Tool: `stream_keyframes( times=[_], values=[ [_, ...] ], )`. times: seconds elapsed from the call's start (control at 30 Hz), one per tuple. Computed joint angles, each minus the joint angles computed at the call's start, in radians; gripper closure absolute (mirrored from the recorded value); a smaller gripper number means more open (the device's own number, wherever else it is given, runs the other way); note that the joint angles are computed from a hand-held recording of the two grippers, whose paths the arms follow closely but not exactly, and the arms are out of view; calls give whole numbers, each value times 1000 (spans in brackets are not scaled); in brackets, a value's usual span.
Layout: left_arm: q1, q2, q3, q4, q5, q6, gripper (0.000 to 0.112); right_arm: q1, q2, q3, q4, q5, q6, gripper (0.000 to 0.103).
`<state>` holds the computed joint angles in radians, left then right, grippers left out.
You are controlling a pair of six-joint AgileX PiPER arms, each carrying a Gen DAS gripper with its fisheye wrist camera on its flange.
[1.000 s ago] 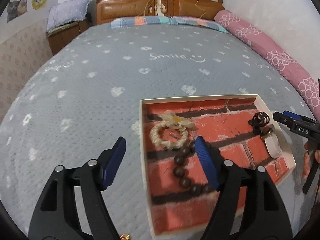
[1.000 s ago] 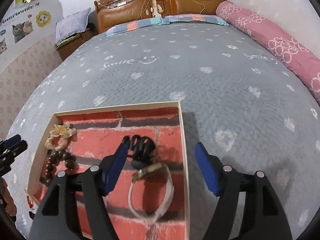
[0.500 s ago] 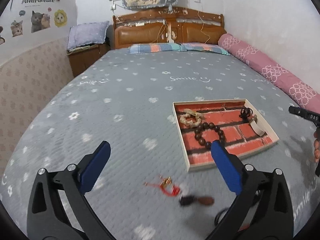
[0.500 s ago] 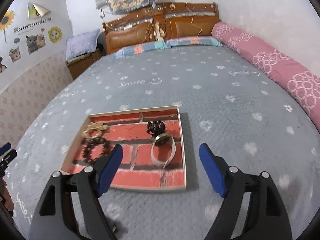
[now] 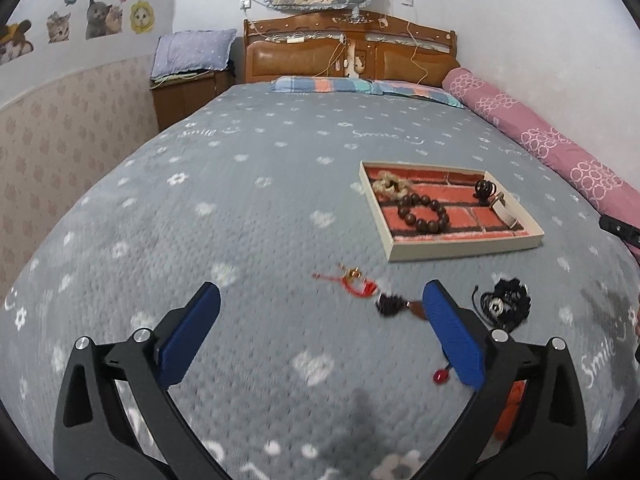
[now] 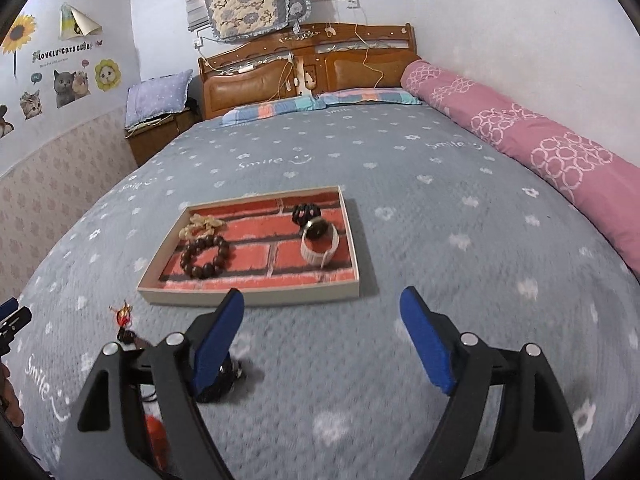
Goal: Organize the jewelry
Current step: 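Move both tools back toward the remaining jewelry on the blanket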
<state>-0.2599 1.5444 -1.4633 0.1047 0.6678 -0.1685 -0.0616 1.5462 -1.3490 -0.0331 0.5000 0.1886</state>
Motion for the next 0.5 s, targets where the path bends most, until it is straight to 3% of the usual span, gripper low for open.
stream_keyframes(
  times=[0.27,0.5],
  values=[
    [18,-77,155,-52,-63,22,14,83,-93,143,-187,-37,186,24],
    [6,-67,214,-72,-108,12,14,149,-99,226,-372,-59,386,24]
  ],
)
